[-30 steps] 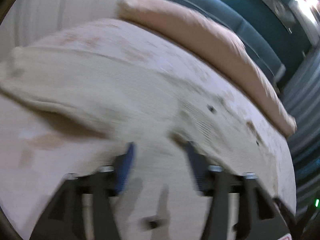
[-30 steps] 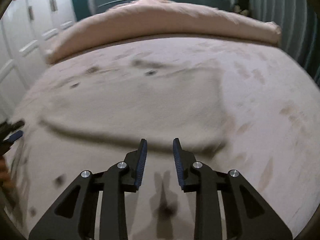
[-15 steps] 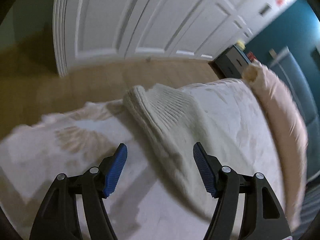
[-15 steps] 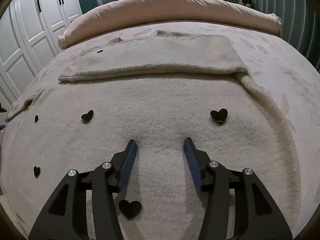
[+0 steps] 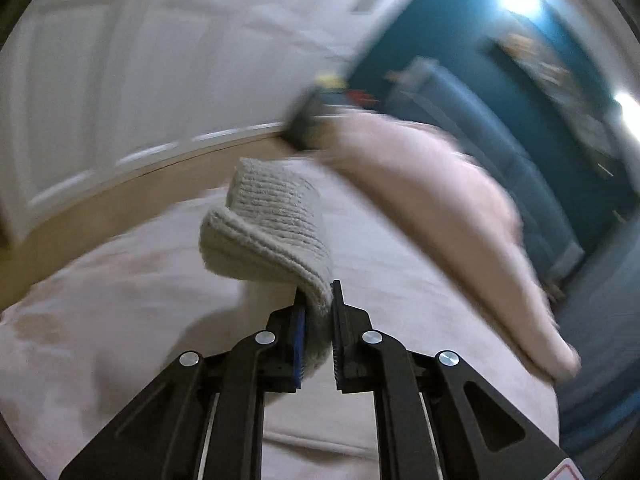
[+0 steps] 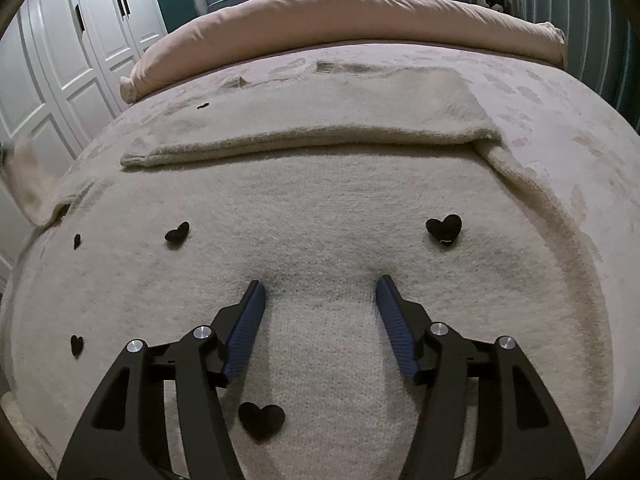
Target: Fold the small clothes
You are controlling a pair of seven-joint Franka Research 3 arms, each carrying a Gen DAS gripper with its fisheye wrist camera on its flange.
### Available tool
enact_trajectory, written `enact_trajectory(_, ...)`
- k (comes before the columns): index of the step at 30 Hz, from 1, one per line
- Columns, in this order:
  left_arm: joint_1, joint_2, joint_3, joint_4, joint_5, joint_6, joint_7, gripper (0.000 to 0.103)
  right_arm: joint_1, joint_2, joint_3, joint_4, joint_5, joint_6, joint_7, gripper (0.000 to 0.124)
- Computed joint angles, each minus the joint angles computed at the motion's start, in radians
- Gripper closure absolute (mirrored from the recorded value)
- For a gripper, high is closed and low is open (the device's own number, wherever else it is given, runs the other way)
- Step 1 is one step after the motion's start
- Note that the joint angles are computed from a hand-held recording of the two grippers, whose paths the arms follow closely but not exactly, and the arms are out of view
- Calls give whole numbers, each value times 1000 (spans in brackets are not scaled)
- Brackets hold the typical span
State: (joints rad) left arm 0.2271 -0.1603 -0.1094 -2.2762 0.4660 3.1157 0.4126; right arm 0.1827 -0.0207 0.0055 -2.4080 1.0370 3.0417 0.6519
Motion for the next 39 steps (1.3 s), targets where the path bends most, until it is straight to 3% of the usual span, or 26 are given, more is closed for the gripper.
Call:
enact_trajectory(4, -128, 123, -104, 216, 70, -19, 42, 95, -2, -6, -7, 13, 84, -46, -80, 60)
enact_trajectory(7, -230, 261, -163, 344, -72, -39, 201, 95, -7, -9, -11, 19, 125, -74, -122, 56)
enact_trajectory(8, -279, 329, -171, 409, -60, -85, 196, 93, -9, -11, -13, 21, 143, -88, -137, 55)
enact_trajectory(10, -354, 425, -176, 490, -79, -165, 193, 85, -15, -14, -17, 26, 170, -114, -162, 53)
enact_trajectory(11, -384, 480, -190, 526, -121, -210, 211, 68, -18, -16, -20, 28, 185, -130, -174, 53)
enact_trajectory(12, -433, 514, -169, 552, -113, -268, 169, 53, -20, -17, -21, 29, 199, -140, -185, 52)
enact_trajectory(14, -509, 540, -104, 544, -90, -276, 87, 50, -26, -20, -25, 32, 221, -166, -206, 49)
enact_trajectory(16, -531, 509, -88, 468, -102, -237, 53, 45, -33, -24, -29, 34, 236, -200, -225, 46)
enact_trajectory(19, -557, 410, -19, 321, -51, -192, -61, 42, -43, -27, -32, 39, 221, -230, -207, 46)
enact_trajectory(21, -552, 333, 35, 239, 35, -206, -162, 39, -53, -36, -35, 46, 146, -250, -117, 46)
enact_trajectory(24, -483, 253, 48, 136, 61, -196, -225, 39, -60, -39, -40, 77, 107, -246, -37, 46)
enact_trajectory(28, -365, 206, 13, 18, -163, -93, -182, 39, -72, 28, -38, 190, 5, -221, 120, 46)
enact_trajectory(30, -335, 200, 0, -21, -211, -42, -199, 39, -78, 97, -36, 271, -148, -221, 273, 46)
enact_trajectory(33, -279, 220, -60, -36, -426, 25, -67, 39, -73, 190, -48, 362, -381, -240, 489, 48)
enact_trajectory(35, -279, 230, -59, -20, -442, 34, -61, 39, -71, 236, -49, 402, -483, -260, 581, 55)
enact_trajectory(37, -268, 255, -66, 12, -446, 43, -33, 44, -71, 273, -44, 442, -553, -298, 642, 70)
enact_trajectory(39, -223, 276, -108, 48, -511, 39, 59, 81, -89, 303, -18, 498, -560, -342, 639, 98)
